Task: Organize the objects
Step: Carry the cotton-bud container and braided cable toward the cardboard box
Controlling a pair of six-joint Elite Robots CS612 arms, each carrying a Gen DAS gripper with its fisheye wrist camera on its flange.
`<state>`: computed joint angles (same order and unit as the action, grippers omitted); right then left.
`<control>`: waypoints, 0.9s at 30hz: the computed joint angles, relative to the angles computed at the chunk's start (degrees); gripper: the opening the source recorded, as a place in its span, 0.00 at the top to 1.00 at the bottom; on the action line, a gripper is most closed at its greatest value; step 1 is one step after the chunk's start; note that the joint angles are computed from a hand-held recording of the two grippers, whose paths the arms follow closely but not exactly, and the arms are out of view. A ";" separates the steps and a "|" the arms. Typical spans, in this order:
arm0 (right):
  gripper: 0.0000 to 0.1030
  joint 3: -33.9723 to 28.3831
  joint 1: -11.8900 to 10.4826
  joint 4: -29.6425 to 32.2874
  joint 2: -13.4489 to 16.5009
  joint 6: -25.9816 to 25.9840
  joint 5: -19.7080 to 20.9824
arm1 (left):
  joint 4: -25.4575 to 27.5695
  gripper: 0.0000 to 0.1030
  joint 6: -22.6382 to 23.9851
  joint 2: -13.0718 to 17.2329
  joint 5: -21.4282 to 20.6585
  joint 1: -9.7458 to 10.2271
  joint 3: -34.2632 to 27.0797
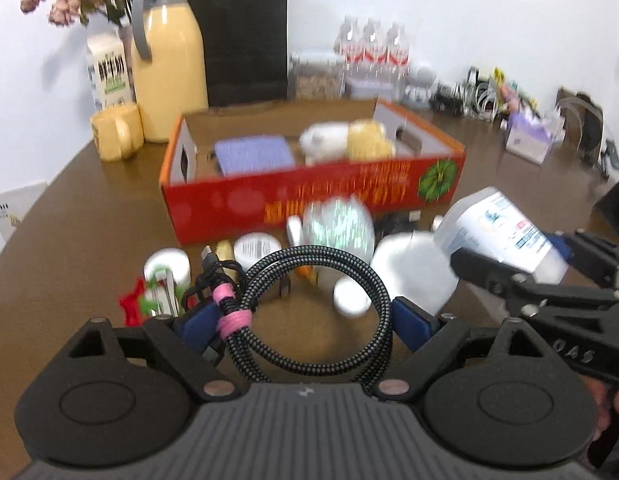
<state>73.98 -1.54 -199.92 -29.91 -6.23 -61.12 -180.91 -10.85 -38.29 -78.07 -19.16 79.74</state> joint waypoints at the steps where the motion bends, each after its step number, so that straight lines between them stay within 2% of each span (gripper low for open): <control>1: 0.37 -0.51 0.05 -0.36 0.14 0.07 0.05 | -0.84 0.11 0.09 0.01 0.18 0.01 -0.24; 7: 0.37 -5.11 0.68 -2.34 1.65 1.21 -0.26 | -5.22 0.11 -0.91 0.85 2.12 0.38 -3.44; 14: 0.37 -15.02 2.09 -0.47 5.22 2.08 -2.31 | -6.12 0.11 -3.92 4.45 3.89 1.33 -11.93; 20: 0.37 -28.09 3.56 6.68 10.84 2.23 -5.39 | -4.11 0.11 -6.73 9.26 5.72 2.18 -21.66; 27: 0.37 -47.20 5.11 20.80 20.30 2.81 -9.20 | 4.02 0.11 -12.15 16.42 8.37 3.16 -33.84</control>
<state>26.78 3.57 -179.12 -9.61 -3.42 -70.32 -176.90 -23.00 -21.87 -69.70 -16.00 45.91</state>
